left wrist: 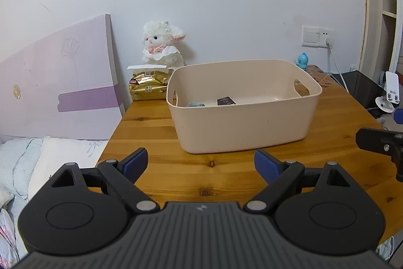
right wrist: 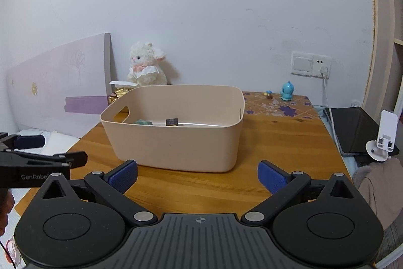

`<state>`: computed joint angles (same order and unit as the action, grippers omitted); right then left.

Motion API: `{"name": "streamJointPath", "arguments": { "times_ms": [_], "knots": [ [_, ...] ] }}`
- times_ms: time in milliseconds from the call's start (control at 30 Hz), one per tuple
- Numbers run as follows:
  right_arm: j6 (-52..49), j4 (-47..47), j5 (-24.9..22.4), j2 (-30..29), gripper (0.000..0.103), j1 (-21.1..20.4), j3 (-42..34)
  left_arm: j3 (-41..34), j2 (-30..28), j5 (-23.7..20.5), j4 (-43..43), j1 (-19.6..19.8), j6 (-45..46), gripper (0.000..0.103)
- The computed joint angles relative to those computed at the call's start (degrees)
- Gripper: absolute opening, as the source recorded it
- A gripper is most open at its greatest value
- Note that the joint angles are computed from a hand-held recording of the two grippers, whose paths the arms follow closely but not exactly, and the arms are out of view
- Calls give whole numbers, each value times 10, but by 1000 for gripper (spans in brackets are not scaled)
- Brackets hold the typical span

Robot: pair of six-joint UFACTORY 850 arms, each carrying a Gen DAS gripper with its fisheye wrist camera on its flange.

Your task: Organize objects

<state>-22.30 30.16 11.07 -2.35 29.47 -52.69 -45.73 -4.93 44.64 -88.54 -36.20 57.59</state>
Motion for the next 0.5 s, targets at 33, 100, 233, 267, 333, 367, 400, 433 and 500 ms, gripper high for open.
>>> {"name": "streamJointPath", "arguments": {
  "times_ms": [33, 100, 233, 267, 333, 367, 400, 433, 500],
  "knots": [
    [-19, 18, 3, 4, 103, 3, 4, 3, 2, 4, 0, -5, -3, 92],
    [-41, 37, 7, 12, 103, 9, 13, 8, 7, 11, 1, -14, -11, 92],
    [-21, 30, 13, 30, 103, 15, 32, 18, 16, 16, -6, -26, -25, 92],
    [-41, 51, 12, 33, 103, 17, 33, 20, 19, 17, -9, -29, -26, 92],
    [-65, 77, 12, 39, 103, 21, 39, 23, 22, 23, -14, -36, -25, 92],
    [-73, 87, 12, 42, 103, 22, 40, 24, 23, 27, -16, -39, -22, 92],
    [-80, 95, 13, 46, 103, 23, 43, 26, 24, 31, -18, -44, -21, 92],
    [-87, 104, 15, 50, 103, 24, 47, 29, 26, 33, -18, -48, -24, 92],
    [-104, 123, 17, 57, 103, 25, 52, 32, 30, 38, -18, -55, -31, 92]
  ]
}}
